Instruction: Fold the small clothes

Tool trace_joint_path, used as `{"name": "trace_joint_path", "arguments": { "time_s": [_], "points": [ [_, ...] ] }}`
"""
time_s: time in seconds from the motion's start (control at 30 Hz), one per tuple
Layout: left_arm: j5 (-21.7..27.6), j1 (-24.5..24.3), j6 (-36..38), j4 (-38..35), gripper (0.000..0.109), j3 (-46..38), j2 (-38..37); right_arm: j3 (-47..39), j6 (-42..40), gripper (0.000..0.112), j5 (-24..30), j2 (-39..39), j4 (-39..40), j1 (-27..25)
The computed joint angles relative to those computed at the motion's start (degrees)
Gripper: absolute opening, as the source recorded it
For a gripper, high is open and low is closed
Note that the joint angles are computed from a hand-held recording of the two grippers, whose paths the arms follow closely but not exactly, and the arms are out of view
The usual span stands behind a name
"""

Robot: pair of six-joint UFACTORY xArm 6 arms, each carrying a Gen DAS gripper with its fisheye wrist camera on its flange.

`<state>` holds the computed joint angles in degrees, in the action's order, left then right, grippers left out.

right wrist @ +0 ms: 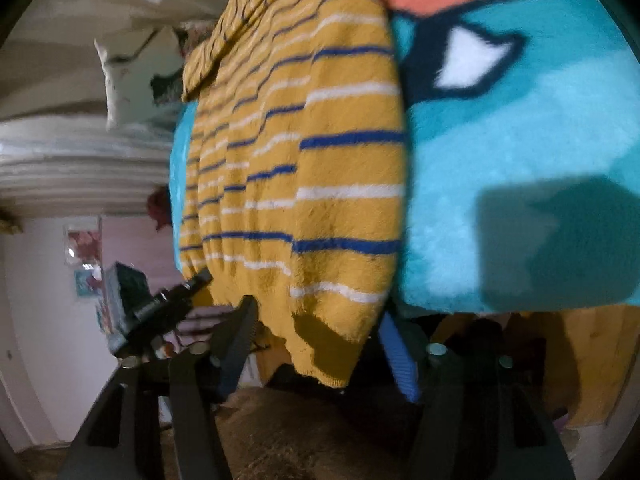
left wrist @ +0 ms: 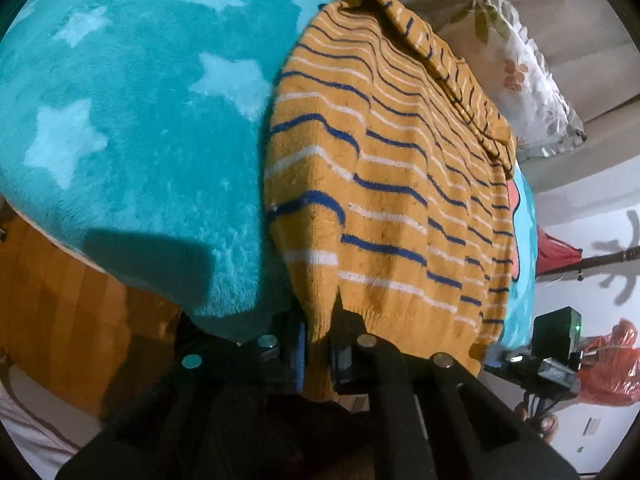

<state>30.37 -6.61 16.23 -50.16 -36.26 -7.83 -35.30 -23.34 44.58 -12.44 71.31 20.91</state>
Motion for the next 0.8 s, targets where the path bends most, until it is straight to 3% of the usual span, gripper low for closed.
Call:
{"name": "trace_joint_path", "arguments": {
  "time_s": [0.07, 0.27, 0.4, 0.5, 0.63, 0.8],
  "points": [
    [0.4, 0.3, -0.9, -0.2, 0.008, 0.4, -1.5, -0.9, 1.6, 0.014, -1.0, -0.3, -3.3, 0.9],
    [1.0, 1.3, -2.5, -1.4, 0.008, -1.6, -4.8, -3.0, 1.6, 0.011, -2.0, -3.4, -4.8, 0.0],
    [1.1, 2.2, -2.7, -1.1, 0.008, -8.5, -1.9, -9.9, -0.4, 0.011, -1.0, -0.8, -2.8, -2.5],
    [1.2, 2.7, -3.2, 0.2, 0.008, -17.2, 4.5, -16.9, -1.3, 0.011, -0.3, 4.2, -2.5, -4.7],
    [2.3, 2.6, -5.7, 4.5, 0.008, -31.0, 14.6, -28.7, 1.8, 0.010, -3.4, 12.9, -6.0, -5.7],
    [8.6, 3.5, -11.6, 10.1, 0.008, -53.9, 30.6, -43.6, 8.9, 0.009, -5.2, 24.1, -12.3, -6.3]
  ]
}}
